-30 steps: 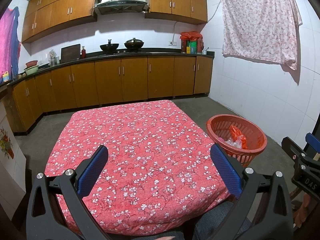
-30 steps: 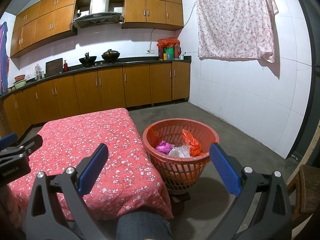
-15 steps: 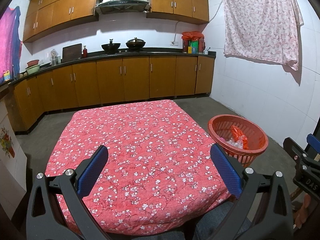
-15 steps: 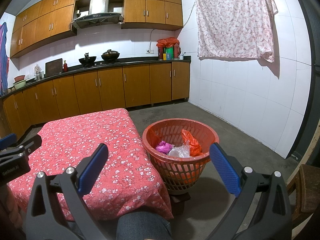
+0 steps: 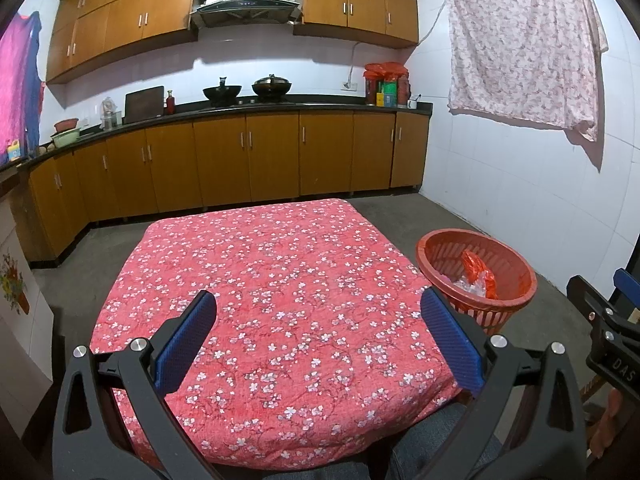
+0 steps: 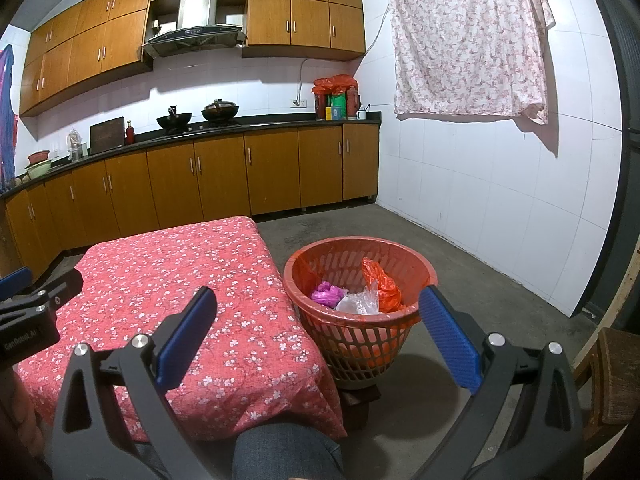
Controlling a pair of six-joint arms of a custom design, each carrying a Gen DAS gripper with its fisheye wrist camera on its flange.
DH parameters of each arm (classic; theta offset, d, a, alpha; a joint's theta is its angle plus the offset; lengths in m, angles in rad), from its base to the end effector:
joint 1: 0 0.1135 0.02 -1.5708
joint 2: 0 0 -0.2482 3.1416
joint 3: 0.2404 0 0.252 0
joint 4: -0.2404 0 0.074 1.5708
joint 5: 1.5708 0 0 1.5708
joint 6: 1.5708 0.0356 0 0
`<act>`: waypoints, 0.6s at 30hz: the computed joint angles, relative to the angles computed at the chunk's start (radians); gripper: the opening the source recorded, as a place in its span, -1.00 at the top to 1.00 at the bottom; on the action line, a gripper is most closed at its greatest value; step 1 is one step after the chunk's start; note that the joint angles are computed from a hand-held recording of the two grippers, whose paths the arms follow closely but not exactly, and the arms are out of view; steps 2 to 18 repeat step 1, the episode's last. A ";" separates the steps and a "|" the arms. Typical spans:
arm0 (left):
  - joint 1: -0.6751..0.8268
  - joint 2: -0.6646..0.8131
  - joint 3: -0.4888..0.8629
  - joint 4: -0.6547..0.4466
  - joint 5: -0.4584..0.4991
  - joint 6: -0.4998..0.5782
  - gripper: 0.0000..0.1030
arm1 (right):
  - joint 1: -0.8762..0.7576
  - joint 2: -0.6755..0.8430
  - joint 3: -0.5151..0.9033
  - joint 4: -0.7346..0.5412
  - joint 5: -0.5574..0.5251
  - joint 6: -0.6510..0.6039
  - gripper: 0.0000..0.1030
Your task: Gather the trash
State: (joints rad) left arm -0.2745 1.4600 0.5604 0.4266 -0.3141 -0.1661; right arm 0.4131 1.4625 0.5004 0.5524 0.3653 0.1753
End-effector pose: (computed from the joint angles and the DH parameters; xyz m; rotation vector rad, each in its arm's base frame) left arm 0.2800 -0.0674 0.1567 -0.0855 2.0174 0.0420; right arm 0.2622 0.1010 0.1510 0.0033 1.9521 0.0260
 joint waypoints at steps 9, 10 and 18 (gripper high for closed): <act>0.003 0.000 0.001 0.001 0.004 0.002 -0.96 | 0.000 -0.001 -0.001 0.000 0.001 0.001 -0.91; 0.003 0.000 0.001 0.001 0.004 0.002 -0.96 | 0.000 -0.001 -0.001 0.000 0.001 0.001 -0.91; 0.003 0.000 0.001 0.001 0.004 0.002 -0.96 | 0.000 -0.001 -0.001 0.000 0.001 0.001 -0.91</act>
